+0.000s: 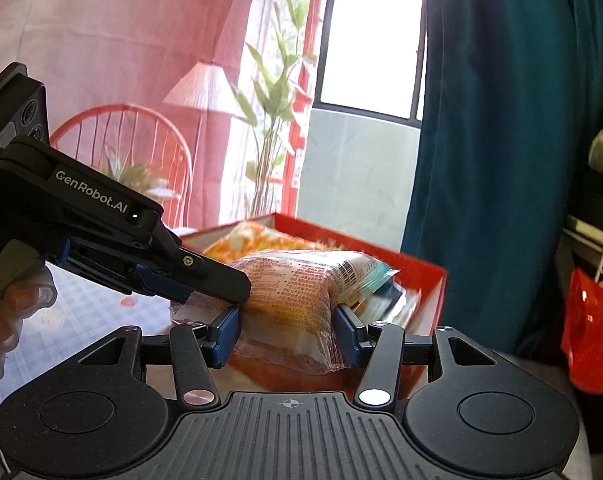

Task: Organize soft objects
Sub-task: 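Lift the bread packet with the left tool and lower it into the box, then open the left tool and move both tools to the white paper pouch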

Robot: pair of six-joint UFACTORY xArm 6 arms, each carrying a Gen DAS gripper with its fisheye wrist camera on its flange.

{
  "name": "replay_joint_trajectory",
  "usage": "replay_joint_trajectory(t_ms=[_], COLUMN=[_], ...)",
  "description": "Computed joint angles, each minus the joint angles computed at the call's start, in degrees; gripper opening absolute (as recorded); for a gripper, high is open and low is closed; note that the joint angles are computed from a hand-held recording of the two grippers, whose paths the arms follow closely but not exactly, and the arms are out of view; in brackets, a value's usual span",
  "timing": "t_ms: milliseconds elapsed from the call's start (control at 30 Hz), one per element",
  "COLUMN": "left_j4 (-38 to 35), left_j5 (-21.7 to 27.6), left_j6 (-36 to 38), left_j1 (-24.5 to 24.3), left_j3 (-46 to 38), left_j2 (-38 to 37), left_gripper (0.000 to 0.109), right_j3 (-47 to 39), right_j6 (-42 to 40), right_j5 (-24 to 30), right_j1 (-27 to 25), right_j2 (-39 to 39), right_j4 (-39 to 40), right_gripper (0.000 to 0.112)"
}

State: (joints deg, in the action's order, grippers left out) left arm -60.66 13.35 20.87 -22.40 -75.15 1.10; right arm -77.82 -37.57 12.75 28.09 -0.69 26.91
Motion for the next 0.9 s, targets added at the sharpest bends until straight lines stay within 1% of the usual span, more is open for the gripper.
replay_joint_trajectory(t_ms=[167, 333, 433, 533, 633, 733, 833, 867, 900], left_j4=[3.82, 9.94, 13.30, 16.33, 20.07, 23.42, 28.05, 29.63, 31.53], left_j5=[2.19, 4.12, 5.90, 8.48, 10.99, 13.31, 12.79, 12.61, 12.27], left_j6=[-2.15, -6.33, -9.25, -11.54, -13.68, -15.78, -18.78, -19.39, -20.28], left_j1=[1.97, 3.99, 5.18, 6.18, 6.37, 6.40, 6.25, 6.29, 6.29], left_j3=[-6.04, -12.14, -16.62, -22.10, -27.69, -32.31, -31.39, -30.72, -30.11], left_j2=[3.94, 8.58, 12.10, 16.30, 20.45, 24.19, 24.36, 24.02, 23.63], left_gripper=[0.035, 0.035, 0.035, 0.035, 0.035, 0.034, 0.037, 0.038, 0.042], right_j3=[-8.76, -18.96, -25.17, -30.87, -33.16, -34.22, -35.03, -34.17, -33.15], right_j6=[1.49, 4.29, 7.56, 12.16, 17.75, 22.09, 25.10, 24.55, 23.43], right_j5=[2.84, 6.31, 8.93, 11.08, 12.02, 13.25, 16.30, 16.45, 16.31], right_j1=[-1.16, -2.42, -3.02, -3.57, -4.29, -5.13, -5.56, -5.60, -5.64], right_j2=[5.85, 13.20, 17.76, 22.07, 24.12, 25.35, 26.23, 25.76, 25.15], right_j4=[-1.63, -3.06, -5.80, -10.44, -14.86, -17.31, -21.85, -22.35, -21.95], right_gripper=[0.047, 0.047, 0.047, 0.047, 0.047, 0.047, 0.047, 0.049, 0.050])
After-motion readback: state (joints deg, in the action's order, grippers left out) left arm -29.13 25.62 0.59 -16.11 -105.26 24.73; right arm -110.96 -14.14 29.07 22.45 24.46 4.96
